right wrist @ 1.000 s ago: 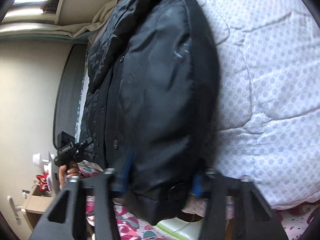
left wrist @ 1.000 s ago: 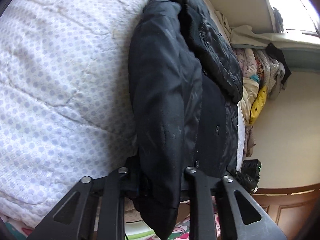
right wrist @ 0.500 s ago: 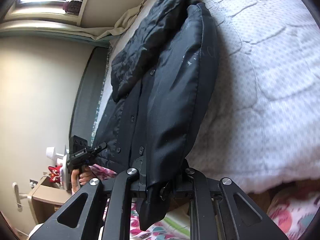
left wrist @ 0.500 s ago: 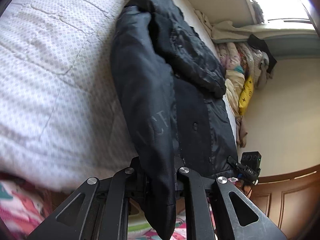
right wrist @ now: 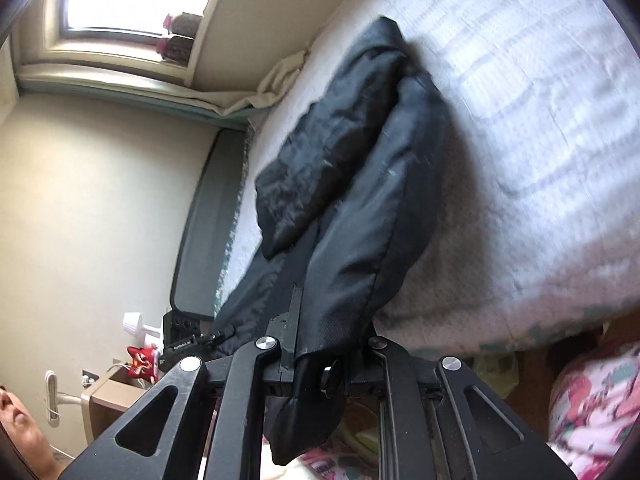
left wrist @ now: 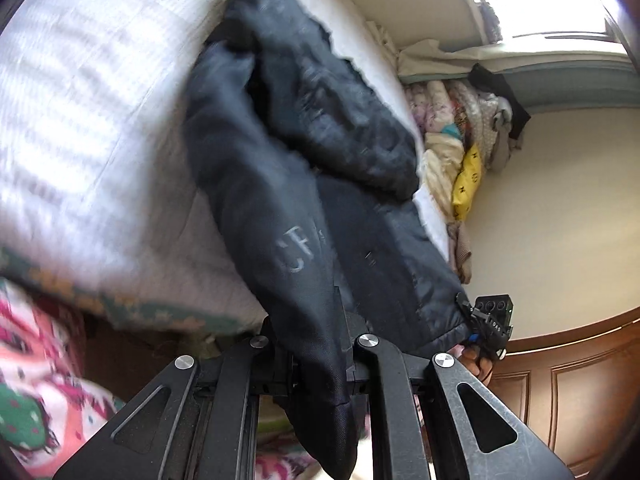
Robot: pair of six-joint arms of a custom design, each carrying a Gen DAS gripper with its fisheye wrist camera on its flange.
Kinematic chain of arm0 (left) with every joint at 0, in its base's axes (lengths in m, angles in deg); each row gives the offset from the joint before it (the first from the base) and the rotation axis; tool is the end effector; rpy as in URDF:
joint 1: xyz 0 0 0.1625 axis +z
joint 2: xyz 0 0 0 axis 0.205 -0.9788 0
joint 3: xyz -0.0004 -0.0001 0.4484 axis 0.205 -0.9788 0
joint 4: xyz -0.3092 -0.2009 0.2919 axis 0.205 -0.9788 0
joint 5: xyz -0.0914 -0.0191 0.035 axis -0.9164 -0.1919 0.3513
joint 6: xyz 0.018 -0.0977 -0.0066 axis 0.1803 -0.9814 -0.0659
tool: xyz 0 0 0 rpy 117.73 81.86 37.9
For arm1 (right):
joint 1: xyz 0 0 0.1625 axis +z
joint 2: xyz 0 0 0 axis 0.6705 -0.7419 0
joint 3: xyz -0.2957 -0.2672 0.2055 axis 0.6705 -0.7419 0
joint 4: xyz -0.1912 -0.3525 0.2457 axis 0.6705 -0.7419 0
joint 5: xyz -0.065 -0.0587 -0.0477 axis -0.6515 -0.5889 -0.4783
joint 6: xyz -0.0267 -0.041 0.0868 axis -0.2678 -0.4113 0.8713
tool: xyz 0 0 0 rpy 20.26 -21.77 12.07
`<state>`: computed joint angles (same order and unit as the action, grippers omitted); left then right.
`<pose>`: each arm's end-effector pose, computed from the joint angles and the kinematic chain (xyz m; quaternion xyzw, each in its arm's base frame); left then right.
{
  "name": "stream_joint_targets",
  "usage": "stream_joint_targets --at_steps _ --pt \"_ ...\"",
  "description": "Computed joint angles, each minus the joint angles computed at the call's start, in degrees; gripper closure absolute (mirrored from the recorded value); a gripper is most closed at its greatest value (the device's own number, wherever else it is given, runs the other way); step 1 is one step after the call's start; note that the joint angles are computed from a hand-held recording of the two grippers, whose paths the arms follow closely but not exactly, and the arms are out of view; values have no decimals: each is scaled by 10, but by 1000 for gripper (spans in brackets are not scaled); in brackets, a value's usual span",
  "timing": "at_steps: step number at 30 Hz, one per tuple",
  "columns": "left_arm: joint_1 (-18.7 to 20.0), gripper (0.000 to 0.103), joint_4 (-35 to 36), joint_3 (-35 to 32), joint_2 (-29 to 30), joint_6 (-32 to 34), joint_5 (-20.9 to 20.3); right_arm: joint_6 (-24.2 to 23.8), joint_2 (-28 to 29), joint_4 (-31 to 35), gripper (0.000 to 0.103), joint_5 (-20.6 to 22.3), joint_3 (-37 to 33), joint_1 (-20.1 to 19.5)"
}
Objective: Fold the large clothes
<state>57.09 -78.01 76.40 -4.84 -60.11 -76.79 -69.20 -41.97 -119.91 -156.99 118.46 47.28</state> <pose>-0.0342 -0.5031 0.3332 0.1132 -0.9628 0.2430 0.0350 0.1539 -0.6088 0.2043 -0.0737 0.9796 -0.1369 0.1273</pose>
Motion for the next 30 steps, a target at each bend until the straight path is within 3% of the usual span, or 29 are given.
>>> stream_joint_targets --at_steps 5,15,25,30 --pt "-7 89 -27 -67 49 60 30 -14 43 -7 94 8 -65 31" --pt "23 89 -22 -240 182 113 53 -8 165 15 94 -38 -250 85" --pt "80 87 -12 -351 281 123 56 59 303 54 93 -108 -428 81" --pt "96 78 -3 -378 302 114 49 65 353 81 90 -123 -489 74"
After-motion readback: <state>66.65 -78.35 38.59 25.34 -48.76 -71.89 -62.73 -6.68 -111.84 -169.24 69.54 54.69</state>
